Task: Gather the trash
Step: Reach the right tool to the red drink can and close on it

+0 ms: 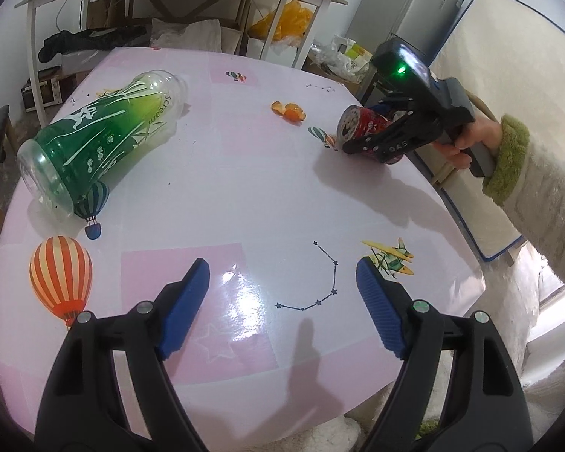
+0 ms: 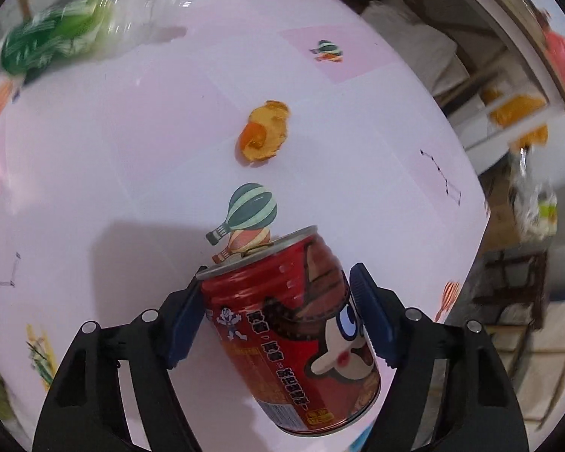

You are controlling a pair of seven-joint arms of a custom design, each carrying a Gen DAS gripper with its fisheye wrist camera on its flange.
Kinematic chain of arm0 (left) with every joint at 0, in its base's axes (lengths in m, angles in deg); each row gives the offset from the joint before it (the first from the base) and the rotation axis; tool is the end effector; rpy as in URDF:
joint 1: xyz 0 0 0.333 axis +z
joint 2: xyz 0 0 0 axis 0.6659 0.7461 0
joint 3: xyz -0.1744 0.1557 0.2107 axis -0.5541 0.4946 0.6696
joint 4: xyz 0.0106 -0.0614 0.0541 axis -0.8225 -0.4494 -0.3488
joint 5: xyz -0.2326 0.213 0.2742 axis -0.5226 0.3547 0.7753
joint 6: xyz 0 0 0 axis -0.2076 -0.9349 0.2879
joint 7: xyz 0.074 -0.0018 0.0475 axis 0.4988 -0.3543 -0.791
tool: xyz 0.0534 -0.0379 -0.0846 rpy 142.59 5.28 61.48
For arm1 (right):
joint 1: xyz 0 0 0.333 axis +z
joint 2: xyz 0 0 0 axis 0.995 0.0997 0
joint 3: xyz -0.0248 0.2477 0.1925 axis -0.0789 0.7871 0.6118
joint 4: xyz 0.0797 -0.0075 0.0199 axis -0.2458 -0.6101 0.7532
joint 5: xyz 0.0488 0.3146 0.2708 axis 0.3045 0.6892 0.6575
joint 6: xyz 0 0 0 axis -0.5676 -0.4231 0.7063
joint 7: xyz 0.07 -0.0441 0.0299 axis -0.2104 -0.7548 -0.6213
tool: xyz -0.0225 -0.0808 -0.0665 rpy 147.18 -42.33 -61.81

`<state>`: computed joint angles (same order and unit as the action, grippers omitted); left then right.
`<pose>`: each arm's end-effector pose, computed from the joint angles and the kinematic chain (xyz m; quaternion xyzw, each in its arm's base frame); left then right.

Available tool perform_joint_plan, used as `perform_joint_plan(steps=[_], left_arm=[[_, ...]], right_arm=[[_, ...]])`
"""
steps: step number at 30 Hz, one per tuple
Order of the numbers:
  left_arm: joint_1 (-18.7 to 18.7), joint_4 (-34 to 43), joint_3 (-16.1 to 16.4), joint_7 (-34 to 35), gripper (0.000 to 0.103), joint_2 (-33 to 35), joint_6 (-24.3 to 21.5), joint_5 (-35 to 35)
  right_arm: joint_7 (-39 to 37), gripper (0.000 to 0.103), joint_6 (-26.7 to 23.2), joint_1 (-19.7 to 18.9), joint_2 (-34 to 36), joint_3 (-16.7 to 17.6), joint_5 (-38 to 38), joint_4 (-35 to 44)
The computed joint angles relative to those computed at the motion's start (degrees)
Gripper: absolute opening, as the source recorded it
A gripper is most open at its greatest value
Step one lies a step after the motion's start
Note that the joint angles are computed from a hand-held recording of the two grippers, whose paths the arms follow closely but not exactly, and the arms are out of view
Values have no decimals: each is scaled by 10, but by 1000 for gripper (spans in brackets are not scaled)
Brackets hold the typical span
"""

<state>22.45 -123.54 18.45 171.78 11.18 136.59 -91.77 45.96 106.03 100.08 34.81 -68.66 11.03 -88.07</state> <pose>0.3679 -0.2288 0.6332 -0.4957 0.7851 -0.3697 0.0349 0.4902 0.1643 0.6439 -0.8593 0.4732 -0.1838 0.0622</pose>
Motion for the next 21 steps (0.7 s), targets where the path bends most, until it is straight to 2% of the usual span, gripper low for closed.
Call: perform_joint_plan(steps=[4, 7, 11, 13, 15, 21], left_arm=[[0, -4, 3, 0, 76, -2, 0, -4], [3, -8, 2, -5, 76, -6, 3, -4], [4, -9, 7, -15, 76, -9, -2, -10], [6, -8, 8, -23, 76, -11, -9, -12], [11, -7, 2, -32, 76, -14, -11, -4], [21, -14, -5, -58, 76, -37, -5, 17]], right_arm=[[68, 70, 65, 2, -58, -15, 74, -51], [132, 68, 138, 8, -126, -26, 135, -123], [229, 67, 226, 9, -199, -17, 157, -218], [267, 67, 242, 4, -220, -5, 139, -244], [293, 67, 246, 10, -223, -7, 133, -249], [334, 67, 229, 21, -250, -4, 101, -261]])
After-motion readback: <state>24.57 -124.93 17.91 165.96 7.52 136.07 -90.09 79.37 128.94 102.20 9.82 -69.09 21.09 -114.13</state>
